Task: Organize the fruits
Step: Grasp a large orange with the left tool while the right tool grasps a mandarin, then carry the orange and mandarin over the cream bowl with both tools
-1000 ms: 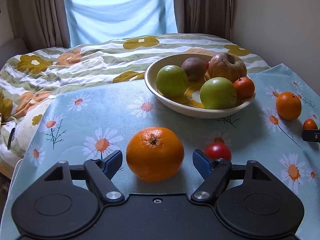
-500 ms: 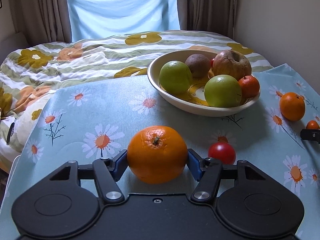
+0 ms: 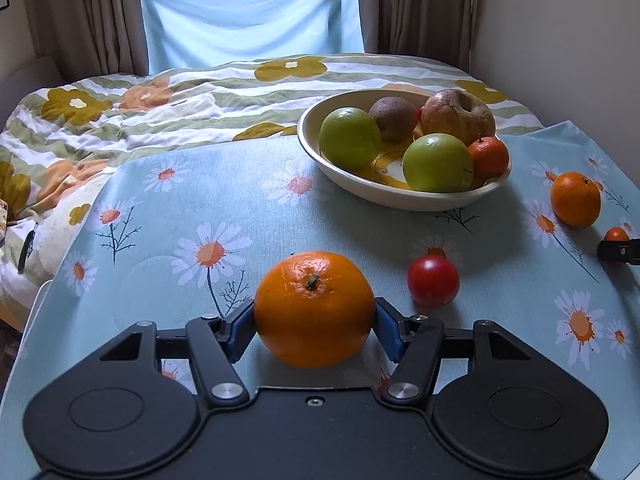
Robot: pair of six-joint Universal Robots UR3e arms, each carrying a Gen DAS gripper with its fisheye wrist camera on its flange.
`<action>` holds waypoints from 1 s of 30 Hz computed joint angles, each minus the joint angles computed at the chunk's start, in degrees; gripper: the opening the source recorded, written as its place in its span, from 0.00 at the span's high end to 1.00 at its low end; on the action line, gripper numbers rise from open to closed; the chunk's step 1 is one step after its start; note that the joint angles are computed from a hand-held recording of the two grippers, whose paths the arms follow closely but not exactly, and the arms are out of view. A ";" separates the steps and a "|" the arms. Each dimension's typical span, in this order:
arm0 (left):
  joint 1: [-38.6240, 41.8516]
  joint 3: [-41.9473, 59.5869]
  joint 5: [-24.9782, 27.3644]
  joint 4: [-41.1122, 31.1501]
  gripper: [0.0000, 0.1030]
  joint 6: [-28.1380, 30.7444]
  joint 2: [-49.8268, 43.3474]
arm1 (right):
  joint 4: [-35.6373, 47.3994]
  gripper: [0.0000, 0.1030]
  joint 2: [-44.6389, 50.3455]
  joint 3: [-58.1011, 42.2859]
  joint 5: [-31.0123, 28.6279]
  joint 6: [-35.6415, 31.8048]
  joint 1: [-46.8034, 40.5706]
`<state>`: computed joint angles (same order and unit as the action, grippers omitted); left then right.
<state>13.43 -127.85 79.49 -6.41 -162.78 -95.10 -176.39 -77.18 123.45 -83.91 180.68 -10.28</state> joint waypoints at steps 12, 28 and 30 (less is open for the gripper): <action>2.74 -3.41 -5.69 -7.35 0.36 1.78 11.32 | 5.75 0.51 -9.64 1.57 -0.06 -0.48 0.96; 9.14 1.85 -13.12 -24.85 0.36 5.50 28.94 | 23.92 0.51 -20.68 -8.65 -0.39 0.62 8.20; 9.75 3.75 -14.11 -26.20 0.36 5.76 29.30 | 26.64 0.51 -20.36 -11.91 -0.91 0.39 9.71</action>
<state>23.18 -124.10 65.37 -32.61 -157.02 -65.81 -149.75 -97.54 111.54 -84.82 181.07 -0.57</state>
